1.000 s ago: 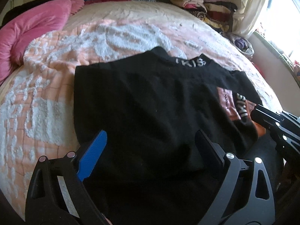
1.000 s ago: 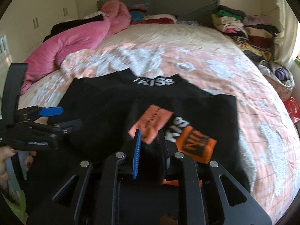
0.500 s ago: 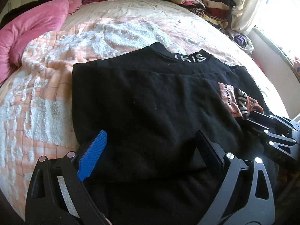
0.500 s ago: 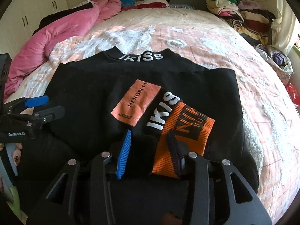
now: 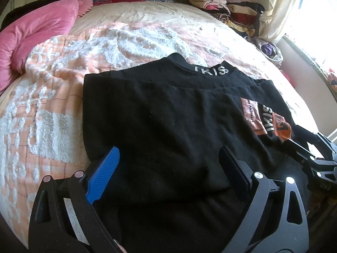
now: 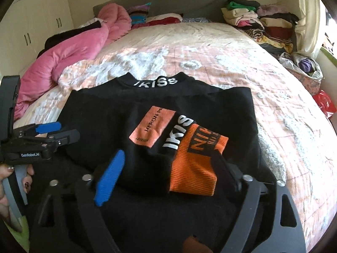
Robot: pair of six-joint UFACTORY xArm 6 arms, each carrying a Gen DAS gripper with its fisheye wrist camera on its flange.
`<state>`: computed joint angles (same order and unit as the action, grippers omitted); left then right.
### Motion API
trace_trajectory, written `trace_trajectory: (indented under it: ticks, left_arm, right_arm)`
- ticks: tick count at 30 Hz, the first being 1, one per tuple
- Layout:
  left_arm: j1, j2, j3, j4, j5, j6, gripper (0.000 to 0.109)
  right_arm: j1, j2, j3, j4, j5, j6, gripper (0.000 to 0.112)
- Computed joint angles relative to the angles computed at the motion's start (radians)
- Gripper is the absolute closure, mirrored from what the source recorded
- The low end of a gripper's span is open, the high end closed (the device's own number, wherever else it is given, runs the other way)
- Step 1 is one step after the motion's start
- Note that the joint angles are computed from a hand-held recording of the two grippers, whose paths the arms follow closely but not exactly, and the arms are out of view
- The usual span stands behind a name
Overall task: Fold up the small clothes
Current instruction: 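Release the cuffs and withdraw the right gripper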
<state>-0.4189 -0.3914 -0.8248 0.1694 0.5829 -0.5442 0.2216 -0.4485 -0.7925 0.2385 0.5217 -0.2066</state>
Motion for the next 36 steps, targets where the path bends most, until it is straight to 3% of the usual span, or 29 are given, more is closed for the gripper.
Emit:
trace_trajectory:
  ticks: [6, 9, 36]
  left_arm:
    - [-0.003, -0.008, -0.003, 0.006, -0.001, -0.005, 0.017]
    - [-0.003, -0.015, 0.0, 0.008, 0.0, -0.009, 0.015]
    - [-0.044, -0.087, 0.013, 0.154, 0.001, -0.136, 0.015]
  right_arm:
    - [-0.01, -0.027, 0.016, -0.011, -0.009, 0.031, 0.027]
    - [-0.012, -0.045, 0.027, -0.005, -0.015, 0.036, 0.014]
    - [-0.018, -0.136, 0.048, -0.023, -0.014, 0.051, 0.014]
